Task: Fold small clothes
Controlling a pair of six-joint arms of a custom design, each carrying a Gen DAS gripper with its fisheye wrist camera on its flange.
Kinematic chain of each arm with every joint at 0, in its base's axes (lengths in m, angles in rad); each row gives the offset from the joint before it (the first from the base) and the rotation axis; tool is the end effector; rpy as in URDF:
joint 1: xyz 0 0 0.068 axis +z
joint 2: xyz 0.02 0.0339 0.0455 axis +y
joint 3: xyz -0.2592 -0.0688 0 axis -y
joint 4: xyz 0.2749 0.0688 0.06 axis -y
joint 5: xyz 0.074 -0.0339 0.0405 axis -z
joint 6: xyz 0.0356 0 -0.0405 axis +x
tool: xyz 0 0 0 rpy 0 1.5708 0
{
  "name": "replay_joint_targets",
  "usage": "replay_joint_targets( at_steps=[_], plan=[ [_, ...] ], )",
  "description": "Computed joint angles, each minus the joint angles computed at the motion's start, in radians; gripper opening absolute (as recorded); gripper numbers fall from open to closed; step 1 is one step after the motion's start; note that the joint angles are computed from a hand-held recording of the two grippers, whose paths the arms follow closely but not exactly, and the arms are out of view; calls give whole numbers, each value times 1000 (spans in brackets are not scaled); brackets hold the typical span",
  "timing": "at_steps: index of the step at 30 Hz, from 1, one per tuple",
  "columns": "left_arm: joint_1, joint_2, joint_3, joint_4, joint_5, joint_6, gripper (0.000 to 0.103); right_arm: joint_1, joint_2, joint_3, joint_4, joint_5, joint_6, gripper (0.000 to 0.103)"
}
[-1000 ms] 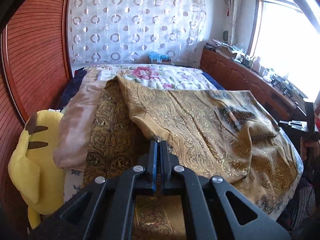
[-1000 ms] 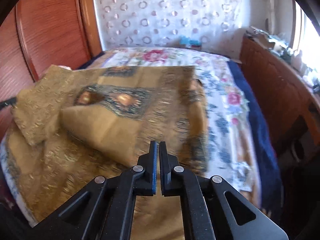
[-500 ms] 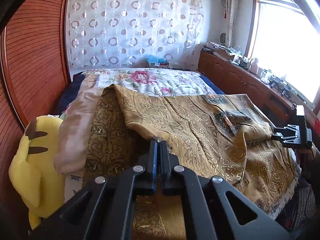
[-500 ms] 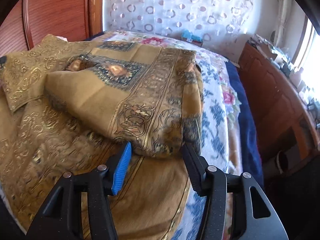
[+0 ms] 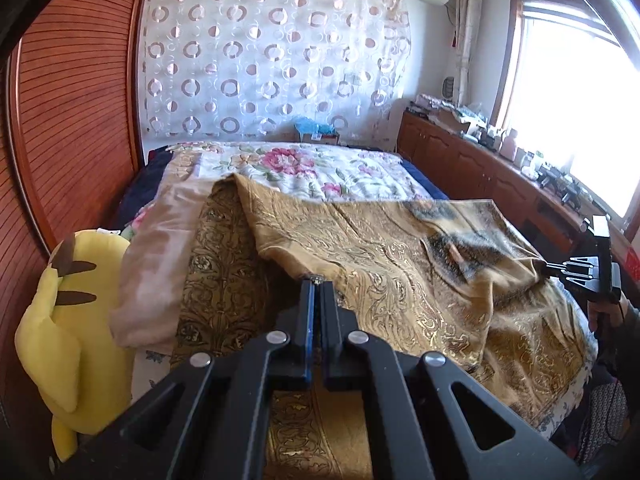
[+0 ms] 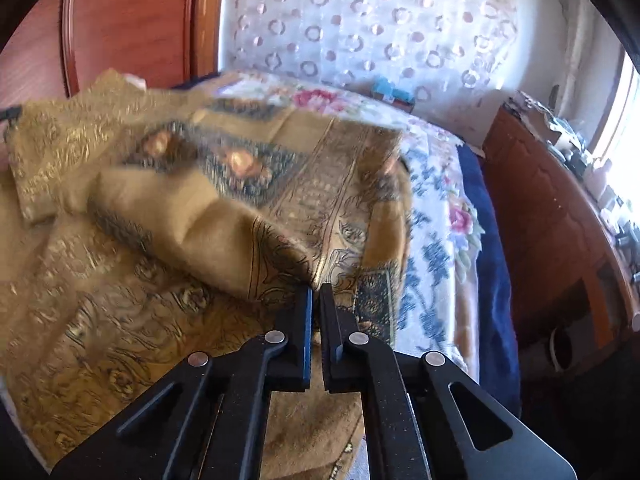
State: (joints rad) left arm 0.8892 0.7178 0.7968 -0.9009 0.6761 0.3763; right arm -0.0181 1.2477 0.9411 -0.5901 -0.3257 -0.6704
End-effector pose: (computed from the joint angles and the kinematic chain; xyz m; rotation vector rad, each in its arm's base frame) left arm 0.1202 0.1128 0.2910 -0.2593 2.1656 -0.1104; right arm 0.2853 0.0062 0.2494 -0.9006 2.2311 0.0874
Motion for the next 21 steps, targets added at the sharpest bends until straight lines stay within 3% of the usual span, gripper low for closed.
replay_joint_targets(
  at_steps=[8, 12, 17, 21],
  plan=[
    [194, -4, 73, -140, 168, 136, 0, -77, -82, 89, -161, -138, -18, 0],
    [321, 24, 110, -279, 241, 301, 0, -102, -154, 90, -252, -171, -58, 0],
    [520, 86, 137, -508, 290, 628, 0, -167, -247, 96, -408, -229, -142, 0],
    [619, 91, 100, -567, 239, 779, 0, -232, -308, 97, -551, -280, -225, 0]
  ],
)
